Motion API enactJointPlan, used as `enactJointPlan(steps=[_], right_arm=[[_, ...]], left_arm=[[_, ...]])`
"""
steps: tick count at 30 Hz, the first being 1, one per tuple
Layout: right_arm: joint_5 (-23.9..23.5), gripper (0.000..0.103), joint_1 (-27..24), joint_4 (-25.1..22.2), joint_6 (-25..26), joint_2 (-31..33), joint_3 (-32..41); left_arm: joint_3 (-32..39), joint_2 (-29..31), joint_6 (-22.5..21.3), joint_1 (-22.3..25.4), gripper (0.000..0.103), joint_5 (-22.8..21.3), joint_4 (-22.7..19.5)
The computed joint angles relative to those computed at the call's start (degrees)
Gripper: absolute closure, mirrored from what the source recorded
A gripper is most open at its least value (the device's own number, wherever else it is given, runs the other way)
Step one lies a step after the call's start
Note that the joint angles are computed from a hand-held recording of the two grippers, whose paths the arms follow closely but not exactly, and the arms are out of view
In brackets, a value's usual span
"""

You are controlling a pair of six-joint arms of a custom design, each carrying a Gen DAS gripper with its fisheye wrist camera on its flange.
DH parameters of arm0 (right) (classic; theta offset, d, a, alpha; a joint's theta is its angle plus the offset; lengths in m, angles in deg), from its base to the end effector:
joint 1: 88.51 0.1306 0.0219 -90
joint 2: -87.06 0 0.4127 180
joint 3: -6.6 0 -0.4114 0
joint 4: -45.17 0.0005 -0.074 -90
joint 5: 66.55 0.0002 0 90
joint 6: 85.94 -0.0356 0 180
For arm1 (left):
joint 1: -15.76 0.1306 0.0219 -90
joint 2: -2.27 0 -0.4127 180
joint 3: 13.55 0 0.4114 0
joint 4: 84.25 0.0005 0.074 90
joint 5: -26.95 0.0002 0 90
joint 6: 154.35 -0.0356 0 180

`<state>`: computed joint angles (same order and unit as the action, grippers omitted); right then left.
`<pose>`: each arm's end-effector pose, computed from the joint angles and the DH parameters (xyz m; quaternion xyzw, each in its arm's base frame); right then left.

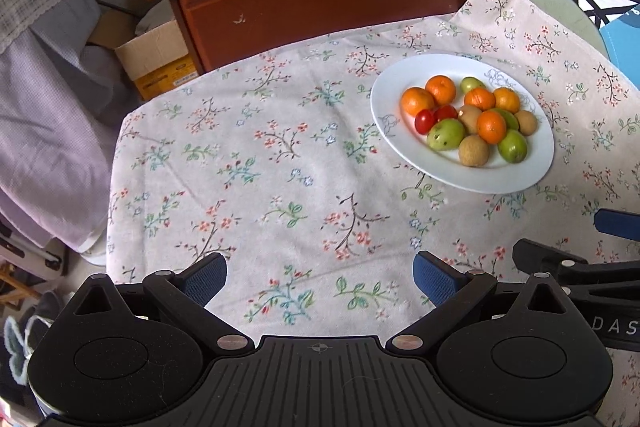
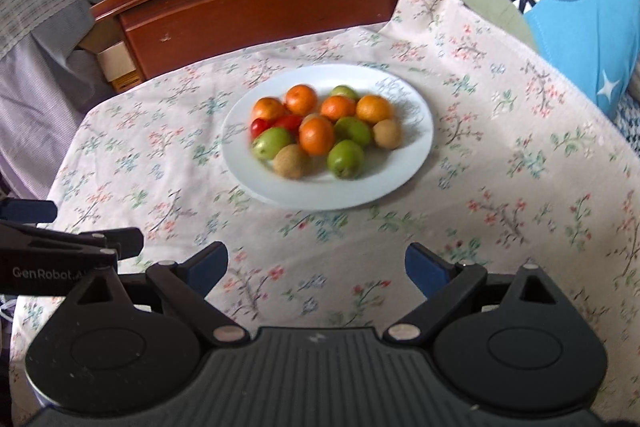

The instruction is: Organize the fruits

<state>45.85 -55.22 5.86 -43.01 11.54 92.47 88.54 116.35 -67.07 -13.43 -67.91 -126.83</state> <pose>0.4855 0.3020 0.3082 0.1664 0.9295 0.0323 0.3275 0.5739 -0.3177 0.3326 0.2492 0.9186 -0.0303 0.3052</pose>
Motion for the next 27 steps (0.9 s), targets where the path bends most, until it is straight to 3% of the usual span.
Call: enactJointPlan(steps=[7, 20, 27], right_arm=[[0.58, 0.004, 2.27, 3.13, 0.69, 0.58, -1.67], [4.83, 0.001, 5.27, 2.36, 5.83, 6.43, 1.83], [7.15, 0.001, 4.96, 5.93, 6.68, 7.56, 1.73]], left_arm=[[-2.95, -2.14, -0.14, 1.54, 0.002, 1.1, 1.25], [-5.39, -3.1, 1.53, 3.15, 0.002, 0.82, 1.53], [-5.12, -2.82, 2.17, 3.51, 0.002, 1.24, 0.88]])
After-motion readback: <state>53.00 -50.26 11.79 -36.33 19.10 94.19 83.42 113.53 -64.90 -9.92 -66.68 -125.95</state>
